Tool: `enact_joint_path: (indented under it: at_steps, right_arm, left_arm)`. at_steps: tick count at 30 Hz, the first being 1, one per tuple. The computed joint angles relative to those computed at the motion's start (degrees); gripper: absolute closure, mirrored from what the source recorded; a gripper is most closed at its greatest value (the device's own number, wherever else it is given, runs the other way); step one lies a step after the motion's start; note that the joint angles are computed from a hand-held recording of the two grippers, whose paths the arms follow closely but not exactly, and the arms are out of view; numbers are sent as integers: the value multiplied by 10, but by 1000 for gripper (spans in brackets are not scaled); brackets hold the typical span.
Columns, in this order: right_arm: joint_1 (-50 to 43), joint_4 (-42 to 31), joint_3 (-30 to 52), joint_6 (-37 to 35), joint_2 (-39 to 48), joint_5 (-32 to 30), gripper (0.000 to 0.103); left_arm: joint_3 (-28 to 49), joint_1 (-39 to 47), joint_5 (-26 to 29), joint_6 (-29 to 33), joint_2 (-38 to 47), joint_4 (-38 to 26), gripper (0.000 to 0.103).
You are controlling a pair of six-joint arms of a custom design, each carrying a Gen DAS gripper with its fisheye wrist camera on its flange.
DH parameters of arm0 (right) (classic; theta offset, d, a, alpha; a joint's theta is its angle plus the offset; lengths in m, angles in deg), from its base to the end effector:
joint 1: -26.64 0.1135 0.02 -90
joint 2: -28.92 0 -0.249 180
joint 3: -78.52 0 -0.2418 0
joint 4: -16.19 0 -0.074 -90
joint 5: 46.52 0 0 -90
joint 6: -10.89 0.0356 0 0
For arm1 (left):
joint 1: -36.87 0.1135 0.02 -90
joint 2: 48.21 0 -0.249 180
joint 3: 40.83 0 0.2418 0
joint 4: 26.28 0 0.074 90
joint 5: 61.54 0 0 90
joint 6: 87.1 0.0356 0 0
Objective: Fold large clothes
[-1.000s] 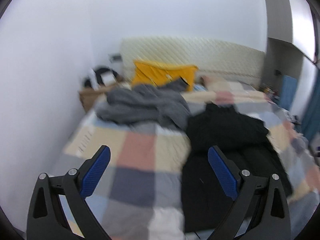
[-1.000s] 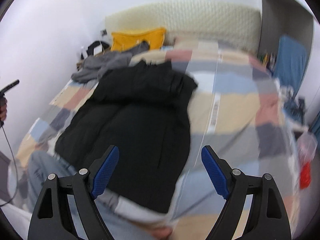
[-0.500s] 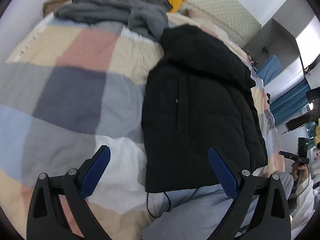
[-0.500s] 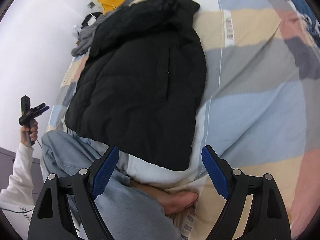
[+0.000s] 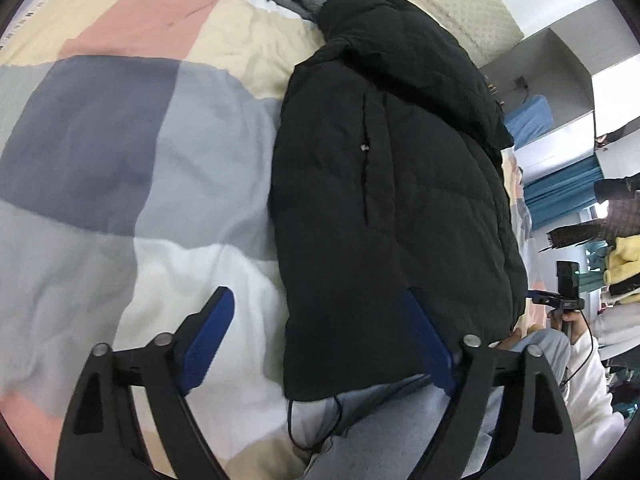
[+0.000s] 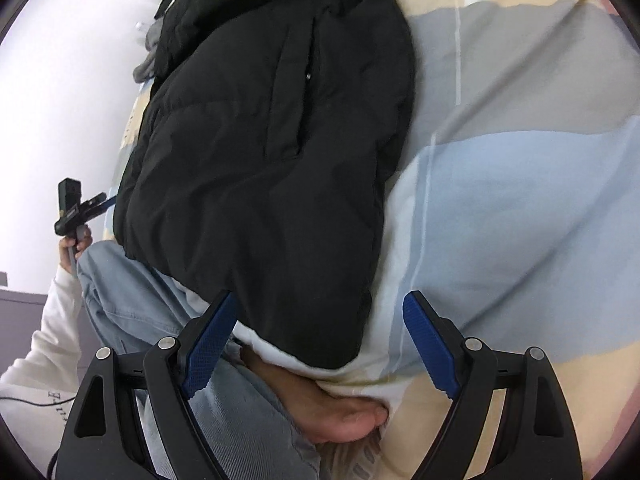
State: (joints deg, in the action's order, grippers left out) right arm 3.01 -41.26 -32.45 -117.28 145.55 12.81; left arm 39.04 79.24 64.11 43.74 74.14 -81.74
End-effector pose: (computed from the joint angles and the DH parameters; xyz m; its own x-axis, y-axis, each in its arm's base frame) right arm 0.2523 -0.0906 0.0565 -0.9836 -0.1499 -0.1003 -0.1803 0.8170 0.5477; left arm 0.2484 0.1985 0.0586 -0.9506 -0.1478 -0.2730 0.0192 0.8496 -0.5270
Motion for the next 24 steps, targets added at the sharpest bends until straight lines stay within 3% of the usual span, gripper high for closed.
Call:
enact_joint_path:
  at_steps: [3,8,13,17,24]
  right_arm:
    - [1,-3,16,-4,22,-12,20]
    - [-1,-1,55,0,82,-36,20]
    - [-4,-16,89,-15,131,-45,19]
    - [17,-36,97,-27,123,-45,18]
    - [50,-63,85,-64,73,-75,18]
  left_arm:
    - [31,-3,13,9,41,-38,19]
    - [29,-12,1,-3,62,-15,28]
    - [100,-8,21,20,135,-102,29]
    - [178,-9,50,70,196,-231,30]
    - [177,-13,60,129,159,-290,30]
